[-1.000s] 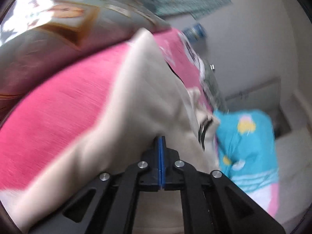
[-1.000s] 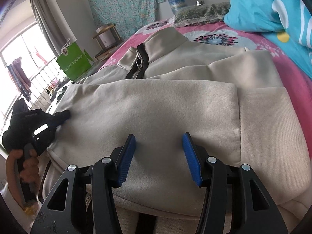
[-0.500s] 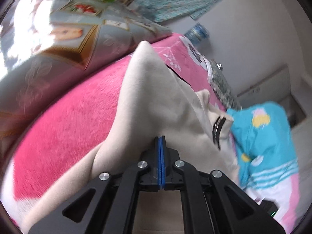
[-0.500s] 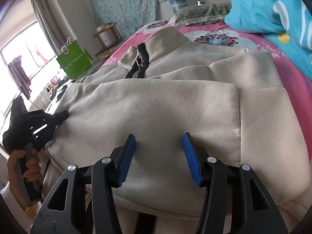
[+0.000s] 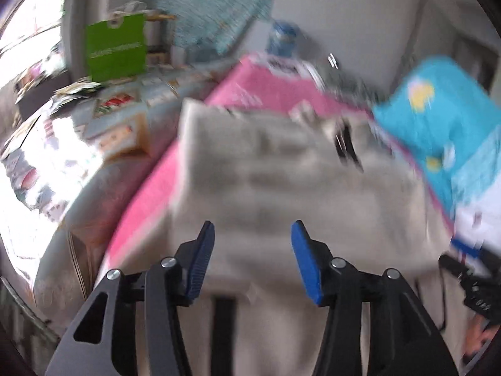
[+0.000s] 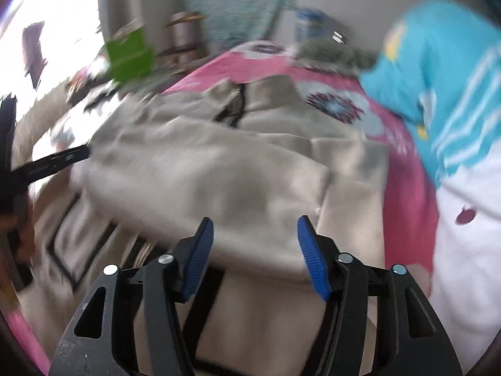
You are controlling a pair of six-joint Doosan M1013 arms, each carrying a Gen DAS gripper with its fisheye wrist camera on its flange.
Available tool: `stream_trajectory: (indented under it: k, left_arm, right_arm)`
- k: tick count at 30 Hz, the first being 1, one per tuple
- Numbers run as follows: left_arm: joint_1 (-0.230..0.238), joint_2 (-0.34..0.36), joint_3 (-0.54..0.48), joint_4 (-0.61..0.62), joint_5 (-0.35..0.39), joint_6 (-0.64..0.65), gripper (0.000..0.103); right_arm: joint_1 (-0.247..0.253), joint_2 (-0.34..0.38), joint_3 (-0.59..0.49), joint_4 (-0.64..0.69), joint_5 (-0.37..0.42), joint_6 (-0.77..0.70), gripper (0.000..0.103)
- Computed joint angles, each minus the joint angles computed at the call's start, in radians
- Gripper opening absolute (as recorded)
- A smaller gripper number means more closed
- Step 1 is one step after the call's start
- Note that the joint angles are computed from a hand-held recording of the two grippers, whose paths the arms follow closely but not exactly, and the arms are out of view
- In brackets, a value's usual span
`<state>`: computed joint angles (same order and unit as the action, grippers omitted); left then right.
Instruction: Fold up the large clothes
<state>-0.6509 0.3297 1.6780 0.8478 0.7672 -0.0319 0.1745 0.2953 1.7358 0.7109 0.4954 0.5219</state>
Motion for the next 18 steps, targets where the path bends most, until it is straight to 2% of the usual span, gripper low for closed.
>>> stream_trajectory:
  k: [1,4,6,10,11,14,17,18]
  left_arm:
    - [-0.009,0.007,-0.009,-0.029,0.002,0.054,0.05]
    - [-0.035,0.021,-0.024,-0.009,0.037,0.074,0.051]
    - [-0.037,0.018,-0.024,-0.006,0.009,0.067,0.052]
    - [-0.02,0.026,-0.054,-0.02,-0.009,0.112,0.058]
    - [-0.008,0.032,-0.067,-0.028,-0.019,0.13,0.058]
    - [0.025,0.05,-0.097,-0.044,-0.047,0.157,0.059]
    - [0.045,0.065,-0.106,-0.037,-0.068,0.162,0.06]
    - [0.05,0.07,-0.108,-0.043,-0.073,0.175,0.06]
  right_arm:
    - [-0.004,-0.006,0.007,-0.005,0.032,-0.009,0.063]
    - [-0.006,-0.009,0.016,-0.025,0.031,0.022,0.063]
    - [-0.015,0.003,-0.008,-0.044,0.054,0.108,0.063]
    - [-0.037,0.045,-0.086,0.016,0.117,0.268,0.065]
    - [-0.031,0.069,-0.129,-0.041,0.108,0.364,0.066]
    - [-0.008,0.135,-0.243,-0.158,0.111,0.517,0.068]
    - [0.008,0.228,-0.398,-0.176,0.261,0.563,0.077]
    - [0.025,0.264,-0.461,-0.221,0.303,0.598,0.079]
